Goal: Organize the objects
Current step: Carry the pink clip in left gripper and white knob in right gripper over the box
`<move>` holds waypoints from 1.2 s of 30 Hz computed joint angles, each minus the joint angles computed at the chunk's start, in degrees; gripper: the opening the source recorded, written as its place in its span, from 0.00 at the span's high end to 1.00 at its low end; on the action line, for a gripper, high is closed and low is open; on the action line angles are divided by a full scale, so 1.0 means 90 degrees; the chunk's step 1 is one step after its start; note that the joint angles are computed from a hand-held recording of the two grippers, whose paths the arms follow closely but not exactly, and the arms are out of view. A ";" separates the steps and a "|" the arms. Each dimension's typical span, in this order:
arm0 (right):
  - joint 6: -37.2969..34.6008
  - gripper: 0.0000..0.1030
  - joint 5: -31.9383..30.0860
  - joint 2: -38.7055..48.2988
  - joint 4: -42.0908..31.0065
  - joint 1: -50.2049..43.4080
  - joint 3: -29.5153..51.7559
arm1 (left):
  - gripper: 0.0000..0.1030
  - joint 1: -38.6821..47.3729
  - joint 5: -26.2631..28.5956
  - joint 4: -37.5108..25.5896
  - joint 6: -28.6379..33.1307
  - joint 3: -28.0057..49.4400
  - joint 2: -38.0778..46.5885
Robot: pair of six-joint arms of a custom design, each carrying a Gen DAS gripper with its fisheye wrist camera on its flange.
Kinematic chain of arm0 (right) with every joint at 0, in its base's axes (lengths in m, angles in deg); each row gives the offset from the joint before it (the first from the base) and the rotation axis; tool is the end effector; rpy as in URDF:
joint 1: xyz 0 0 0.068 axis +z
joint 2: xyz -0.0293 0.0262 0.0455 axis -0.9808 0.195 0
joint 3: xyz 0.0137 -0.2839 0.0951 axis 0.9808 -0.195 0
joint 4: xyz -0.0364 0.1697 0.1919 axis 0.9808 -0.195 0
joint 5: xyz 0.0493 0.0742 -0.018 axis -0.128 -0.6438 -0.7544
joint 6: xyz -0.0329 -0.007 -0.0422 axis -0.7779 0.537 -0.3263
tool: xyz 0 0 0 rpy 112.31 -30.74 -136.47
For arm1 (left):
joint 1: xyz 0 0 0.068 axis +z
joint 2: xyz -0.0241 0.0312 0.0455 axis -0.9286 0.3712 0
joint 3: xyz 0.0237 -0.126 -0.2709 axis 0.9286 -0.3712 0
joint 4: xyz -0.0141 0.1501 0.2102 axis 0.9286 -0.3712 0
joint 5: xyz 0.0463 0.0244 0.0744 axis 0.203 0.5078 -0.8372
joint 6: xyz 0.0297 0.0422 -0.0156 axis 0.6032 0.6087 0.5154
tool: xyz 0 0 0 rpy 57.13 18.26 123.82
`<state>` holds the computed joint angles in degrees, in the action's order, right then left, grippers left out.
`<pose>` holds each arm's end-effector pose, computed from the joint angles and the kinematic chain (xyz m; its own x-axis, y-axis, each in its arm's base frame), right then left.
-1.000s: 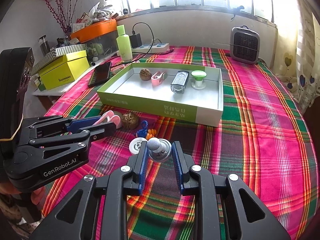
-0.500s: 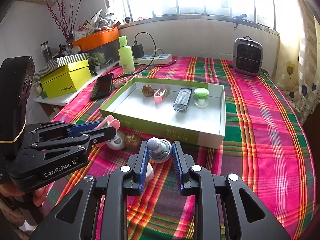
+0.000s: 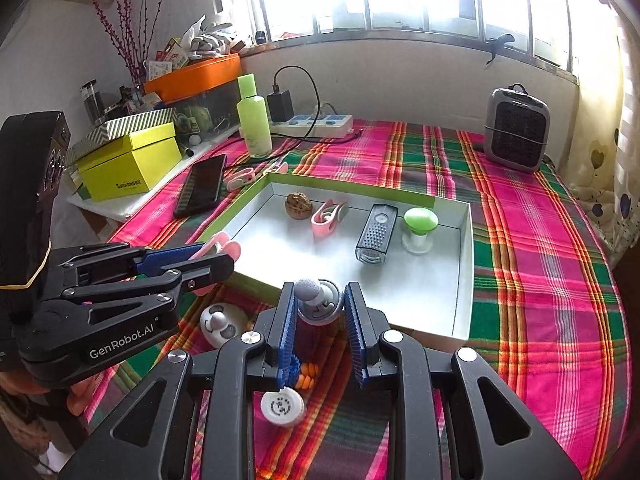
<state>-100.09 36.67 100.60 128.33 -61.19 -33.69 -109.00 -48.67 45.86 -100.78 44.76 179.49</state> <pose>0.2464 0.0929 0.0410 -0.5417 -0.4107 -0.7334 -0.6929 0.7121 0.1130 0.1930 -0.1436 0.0553 -0.7005 -0.2047 -0.6837 -0.1802 0.9777 -0.1081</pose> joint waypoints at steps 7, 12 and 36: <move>0.0090 0.75 0.0152 0.0228 -0.0492 0.0223 0.0631 | 0.79 0.0650 0.0381 0.0163 0.0467 0.0158 0.0168; 0.0172 0.75 0.0258 0.0460 -0.0994 0.0360 0.1220 | 0.79 0.1005 0.0623 0.0259 0.0754 0.0313 0.0327; 0.0505 0.75 0.0546 0.1279 -0.2382 0.0567 0.3081 | 0.79 0.1998 0.1307 -0.0013 0.1443 0.1231 0.1157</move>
<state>-95.55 41.58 112.11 106.89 -56.09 -5.96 -91.02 -36.90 45.74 -87.79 55.85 189.91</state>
